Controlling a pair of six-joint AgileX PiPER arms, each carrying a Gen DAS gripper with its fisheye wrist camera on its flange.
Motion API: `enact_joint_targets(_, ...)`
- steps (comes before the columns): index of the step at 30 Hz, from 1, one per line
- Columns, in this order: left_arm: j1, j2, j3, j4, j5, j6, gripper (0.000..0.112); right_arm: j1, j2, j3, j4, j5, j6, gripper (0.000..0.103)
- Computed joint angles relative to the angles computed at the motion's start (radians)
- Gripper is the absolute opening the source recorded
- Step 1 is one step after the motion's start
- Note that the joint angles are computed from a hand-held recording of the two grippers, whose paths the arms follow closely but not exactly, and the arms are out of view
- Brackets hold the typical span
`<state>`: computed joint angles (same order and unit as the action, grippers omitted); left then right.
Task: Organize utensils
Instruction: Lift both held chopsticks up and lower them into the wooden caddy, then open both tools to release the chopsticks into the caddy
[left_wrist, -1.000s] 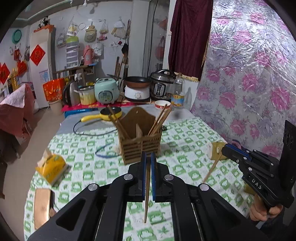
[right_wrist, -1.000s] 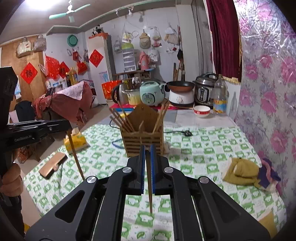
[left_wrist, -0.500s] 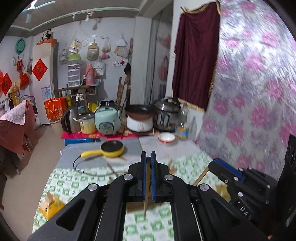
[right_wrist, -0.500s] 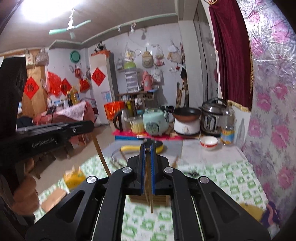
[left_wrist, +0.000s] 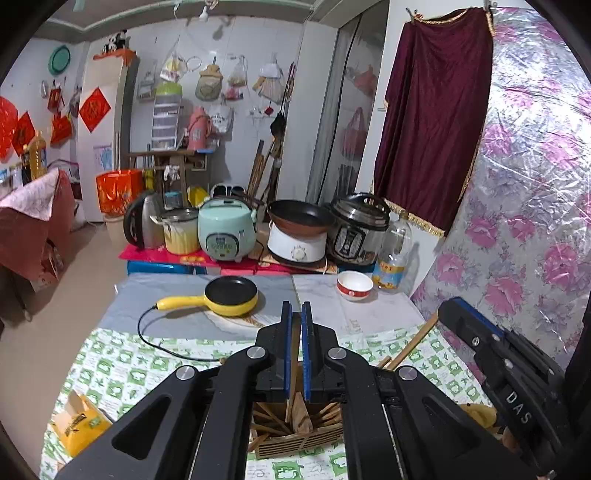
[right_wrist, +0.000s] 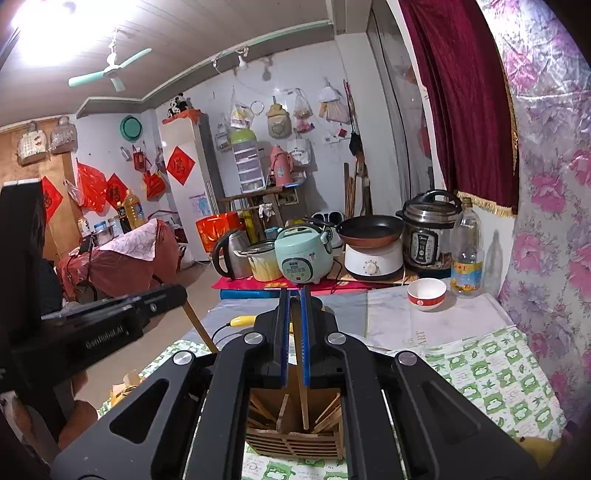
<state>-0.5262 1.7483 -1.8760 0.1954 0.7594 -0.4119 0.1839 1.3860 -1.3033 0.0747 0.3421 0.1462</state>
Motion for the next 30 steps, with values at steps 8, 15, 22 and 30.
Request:
enact_joint_targets(8,0.034,-0.061,0.191,-0.013,-0.077,-0.022,0.057,0.000,0.057,0.050,0.013,-0.006,-0.023,0.016)
enact_joint_targets(15,0.036,-0.194,0.287,0.055,-0.061,-0.115,0.075,0.020,-0.084,0.108,-0.110,0.027,0.093,0.025)
enact_joint_targets(22,-0.106,-0.367,0.368,0.331,0.041,-0.330,0.088,0.134,-0.282,0.164,-0.410,0.124,0.357,0.036)
enact_joint_targets(30,-0.431,-0.520,0.419,0.683,0.304,-0.581,0.096,0.413,-0.491,0.196,-0.802,0.351,0.688,0.050)
